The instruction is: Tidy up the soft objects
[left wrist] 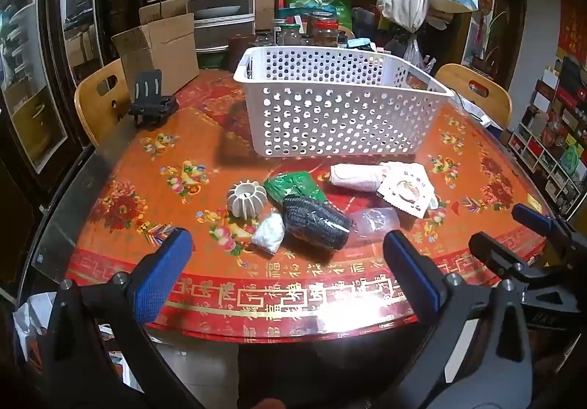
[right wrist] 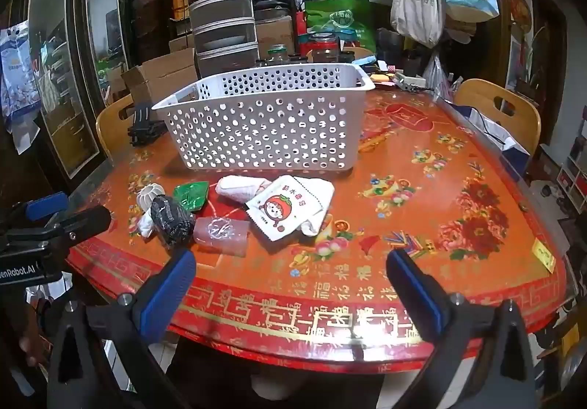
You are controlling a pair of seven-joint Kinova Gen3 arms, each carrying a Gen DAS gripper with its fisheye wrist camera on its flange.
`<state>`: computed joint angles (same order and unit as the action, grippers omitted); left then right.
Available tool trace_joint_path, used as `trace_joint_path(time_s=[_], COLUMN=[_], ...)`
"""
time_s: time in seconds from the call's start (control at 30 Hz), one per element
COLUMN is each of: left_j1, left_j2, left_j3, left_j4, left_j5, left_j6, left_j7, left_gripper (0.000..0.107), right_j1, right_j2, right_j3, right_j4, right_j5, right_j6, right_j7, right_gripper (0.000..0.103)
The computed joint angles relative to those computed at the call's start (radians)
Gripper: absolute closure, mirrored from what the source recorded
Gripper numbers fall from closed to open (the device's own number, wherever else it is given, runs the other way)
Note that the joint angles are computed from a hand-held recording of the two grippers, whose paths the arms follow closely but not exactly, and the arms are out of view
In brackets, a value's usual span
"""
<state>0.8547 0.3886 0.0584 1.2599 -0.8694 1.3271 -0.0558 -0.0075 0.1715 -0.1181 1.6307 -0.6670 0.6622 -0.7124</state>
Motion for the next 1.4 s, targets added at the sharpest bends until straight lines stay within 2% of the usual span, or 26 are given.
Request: trace_joint_path(time_s=[0.27, 0.63, 1.4], left_j1=[0.01, 0.01, 0.012], left_j2=[0.004, 0.005, 0.001], left_j3=[0.0, 0.0, 0.0], left_j4=[-0.009, -0.017, -0.021], left_j5=[-0.011, -0.013, -0.016], left_j6=[0.012, 0.018, 0.024], left_j7=[-0.002, -0.014, -0.017], left_gripper=[0.004, 0.004, 0.004], right_j1=[0.004, -0.005, -0.004], right_j2=[-0.003, 0.003, -0.002], right_j3=[-0.006, 0.005, 0.003], right_j4=[0.009, -0.014, -0.009], right_j5=[-0.006, 0.028, 0.023], right_j6=[-0.017, 0.015, 0.014], right_j7=[0.009, -0.031, -0.025], right_gripper=[0.0, 0.0, 0.0])
